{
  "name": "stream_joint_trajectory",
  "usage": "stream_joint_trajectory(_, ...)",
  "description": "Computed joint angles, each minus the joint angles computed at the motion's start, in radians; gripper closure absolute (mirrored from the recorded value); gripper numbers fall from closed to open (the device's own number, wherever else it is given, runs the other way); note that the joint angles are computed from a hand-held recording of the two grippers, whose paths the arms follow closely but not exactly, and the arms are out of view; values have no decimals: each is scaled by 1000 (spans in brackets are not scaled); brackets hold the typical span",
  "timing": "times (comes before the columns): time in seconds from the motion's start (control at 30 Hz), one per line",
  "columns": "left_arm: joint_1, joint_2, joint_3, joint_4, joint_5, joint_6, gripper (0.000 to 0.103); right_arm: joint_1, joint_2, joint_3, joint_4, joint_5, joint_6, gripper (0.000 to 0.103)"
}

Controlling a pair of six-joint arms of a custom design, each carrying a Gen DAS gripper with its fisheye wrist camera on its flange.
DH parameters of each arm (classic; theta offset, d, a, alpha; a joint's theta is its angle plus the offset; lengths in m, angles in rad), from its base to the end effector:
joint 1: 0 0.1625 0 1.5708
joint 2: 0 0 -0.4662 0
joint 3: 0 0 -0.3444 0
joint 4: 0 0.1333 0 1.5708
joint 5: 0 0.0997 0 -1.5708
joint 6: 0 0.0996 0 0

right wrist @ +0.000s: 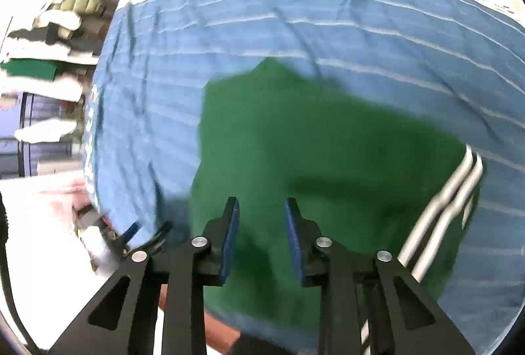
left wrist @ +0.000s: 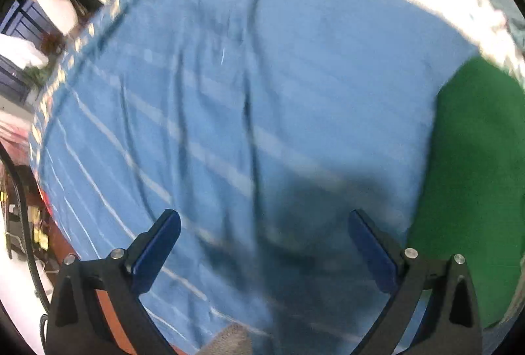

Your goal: Fold large clothes

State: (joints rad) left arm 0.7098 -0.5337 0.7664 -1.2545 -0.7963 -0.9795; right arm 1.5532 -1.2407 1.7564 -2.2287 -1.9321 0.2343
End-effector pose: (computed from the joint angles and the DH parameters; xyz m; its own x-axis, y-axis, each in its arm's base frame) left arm -0.4627 -0.6651 0.2075 -0.6425 -0.0267 -0.7658 0.2038 0.9574 -0.2044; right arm 0.0882 -0.5643 0.3556 -0.9048 0.2945 0.3075 0.2339 0.9473 -0.2191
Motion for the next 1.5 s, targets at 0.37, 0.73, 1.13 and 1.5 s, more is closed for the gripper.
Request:
stream_joint_trajectory(0.37, -83, 231, -448, 161, -10, 129, 0, -120, 3, -28, 15, 27, -35, 72)
stream_joint_trajectory(0.73, -106, 35, -99, 184, -241, -274, 0, -777, -646, 568, -6, 613, -93, 22)
stream_joint_trajectory(1.13, -124, -51, 160, -224, -458, -339, 0, -689, -607, 662, -297, 739, -3, 69)
stream_joint_trajectory(1.5, -94, 63, 88, -220, -374, -401, 0, -588, -566, 599, -219, 289, -54, 70)
